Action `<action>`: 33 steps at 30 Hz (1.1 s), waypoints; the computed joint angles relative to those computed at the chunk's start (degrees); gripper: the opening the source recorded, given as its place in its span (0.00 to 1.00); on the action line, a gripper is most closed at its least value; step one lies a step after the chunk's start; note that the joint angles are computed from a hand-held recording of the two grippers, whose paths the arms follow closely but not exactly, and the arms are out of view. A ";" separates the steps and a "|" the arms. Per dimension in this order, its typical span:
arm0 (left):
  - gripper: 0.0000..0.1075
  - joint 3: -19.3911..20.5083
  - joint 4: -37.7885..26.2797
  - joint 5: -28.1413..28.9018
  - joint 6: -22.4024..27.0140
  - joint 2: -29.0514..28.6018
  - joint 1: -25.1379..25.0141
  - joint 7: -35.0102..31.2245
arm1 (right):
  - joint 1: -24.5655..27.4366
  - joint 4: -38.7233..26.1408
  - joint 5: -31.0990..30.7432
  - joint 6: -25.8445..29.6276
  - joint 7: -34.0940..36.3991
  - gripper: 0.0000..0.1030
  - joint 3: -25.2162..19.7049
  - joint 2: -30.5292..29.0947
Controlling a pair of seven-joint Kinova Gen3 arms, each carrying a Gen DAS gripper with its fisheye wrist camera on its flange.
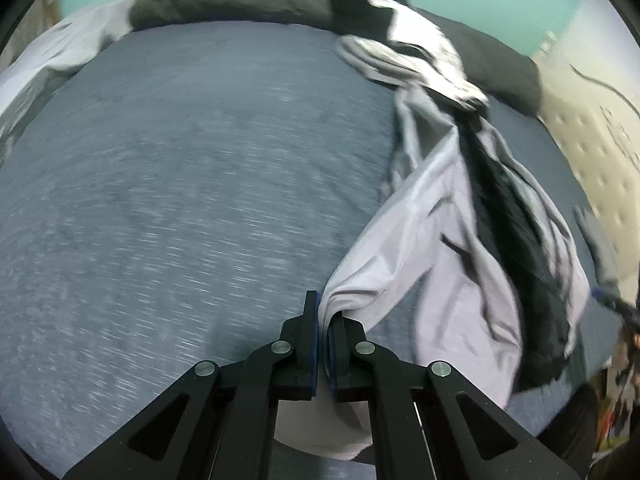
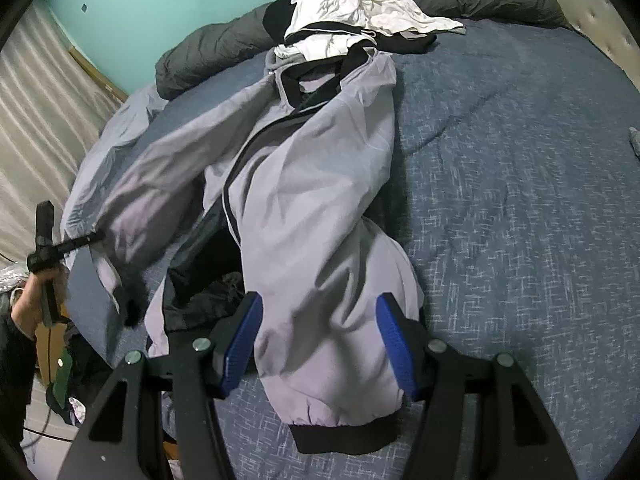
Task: Fold clothes
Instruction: 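Grasp the jacket sleeve with the left tool and pull it outward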
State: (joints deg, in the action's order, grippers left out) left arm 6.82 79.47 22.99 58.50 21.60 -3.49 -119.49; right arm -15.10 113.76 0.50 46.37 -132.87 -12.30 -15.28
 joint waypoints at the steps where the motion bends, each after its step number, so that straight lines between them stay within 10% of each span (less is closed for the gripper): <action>1: 0.03 -0.46 -0.88 -0.15 0.35 0.36 -0.48 0.38 | 0.07 -0.30 0.33 0.44 -0.22 0.58 -0.27 0.31; 12: 0.06 -2.28 -12.66 -1.81 3.60 9.34 -4.32 13.50 | 0.34 -0.33 1.34 0.83 -3.36 0.58 0.18 1.71; 33: 0.14 -0.80 -8.95 4.99 2.03 4.55 -10.88 9.20 | 1.61 2.09 -0.50 -0.74 -5.07 0.58 1.18 0.24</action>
State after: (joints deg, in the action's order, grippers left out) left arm 6.01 70.52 27.98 60.52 26.15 -14.37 -110.29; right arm -13.49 115.85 0.00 45.63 -137.94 -11.12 -15.04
